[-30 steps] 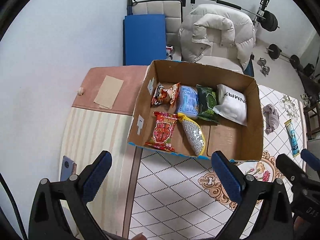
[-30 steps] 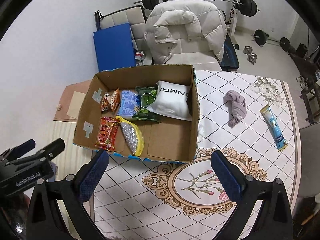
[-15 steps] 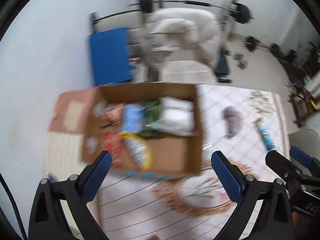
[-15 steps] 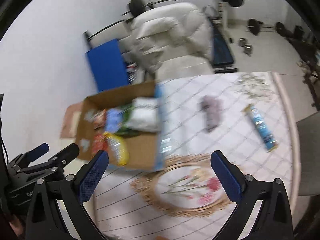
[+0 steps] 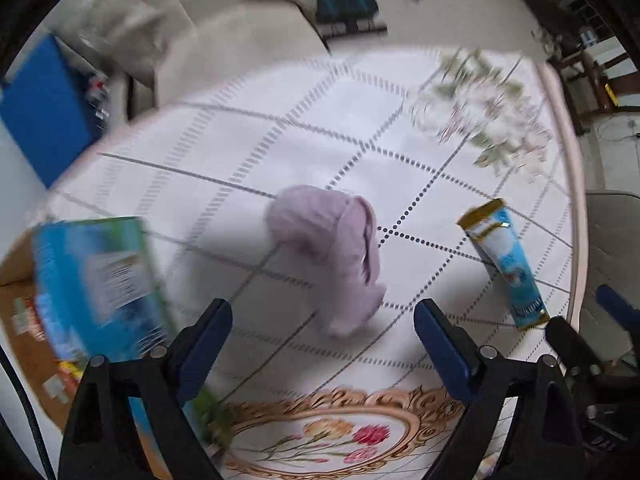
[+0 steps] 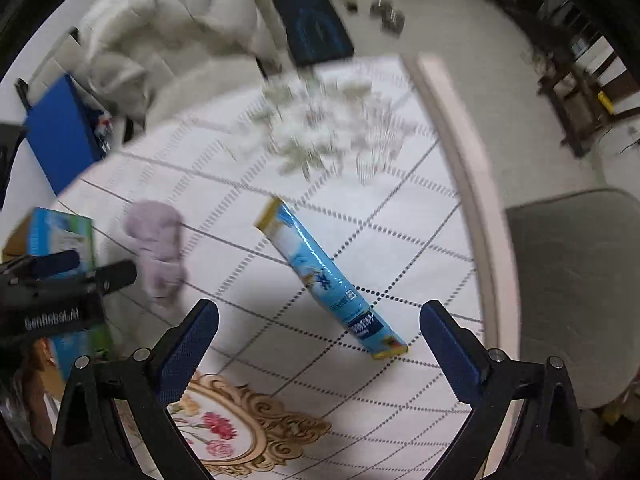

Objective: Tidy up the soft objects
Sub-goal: 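Grasp the lilac towel with the left tool while the right tool grasps the blue tube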

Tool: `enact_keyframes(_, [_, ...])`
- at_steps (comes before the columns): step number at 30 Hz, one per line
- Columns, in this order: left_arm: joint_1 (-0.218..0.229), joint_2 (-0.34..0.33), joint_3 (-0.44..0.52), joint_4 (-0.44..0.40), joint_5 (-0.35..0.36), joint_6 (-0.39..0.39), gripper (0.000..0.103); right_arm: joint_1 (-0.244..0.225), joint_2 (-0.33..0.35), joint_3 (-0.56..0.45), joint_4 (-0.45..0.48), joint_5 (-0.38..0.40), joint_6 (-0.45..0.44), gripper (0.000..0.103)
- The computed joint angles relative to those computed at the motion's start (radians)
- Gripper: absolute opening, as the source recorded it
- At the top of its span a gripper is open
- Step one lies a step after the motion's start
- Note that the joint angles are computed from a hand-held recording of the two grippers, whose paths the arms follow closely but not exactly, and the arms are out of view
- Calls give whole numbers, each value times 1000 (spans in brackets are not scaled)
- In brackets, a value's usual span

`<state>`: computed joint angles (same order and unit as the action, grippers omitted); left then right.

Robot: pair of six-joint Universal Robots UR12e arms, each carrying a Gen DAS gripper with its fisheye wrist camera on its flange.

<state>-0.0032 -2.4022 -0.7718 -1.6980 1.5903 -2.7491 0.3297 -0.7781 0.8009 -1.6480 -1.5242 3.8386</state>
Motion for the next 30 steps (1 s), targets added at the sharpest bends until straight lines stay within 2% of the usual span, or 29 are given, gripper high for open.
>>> enact_keyframes(3, [-12,-35,25,-26,31,-1,93,-8,26,-1,32,33,-20,99])
enact_keyframes(9, [-20,-60,33,-50,60,-6,93,-24,71,-35,85,69,-64,97])
enact_keyframes(11, [-20,-68,39,-57,64,-11,86,-28,90,-60,120,93,-90,94])
enact_keyframes(12, [-19,-71,43,-64,65,-16,71,-29,99,-73,138,97,-98,88])
enact_keyframes(14, [-22,-61,25,-40,75,-17,65,-30,120,-103,184,103,-123,77])
enact_keyframes(16, [-22,-54,16,-28,72,-14,43,-32,134,-123,223,115,-131,60])
enact_keyframes(17, [-22,-52,15,-25,69,-17,38,-29,138,-132,229,95,-137,57])
enact_keyframes(20, [-20,-57,30,-31,60,-32,35,-25,148,-155,257,78,-131,34])
enact_keyframes(22, [-16,-45,24,-18,49,-33,34,-32,131,-124,236,118,-91,19])
enact_keyframes(24, [-5,-15,1,-4,10,-28,34,-34,105,-90,185,144,-48,17])
enact_keyframes(27, [22,61,-67,40,-69,-12,34,-32,38,-1,52,197,21,17])
enact_keyframes(30, [68,135,-111,59,-136,27,34,-17,-14,51,-72,249,63,17])
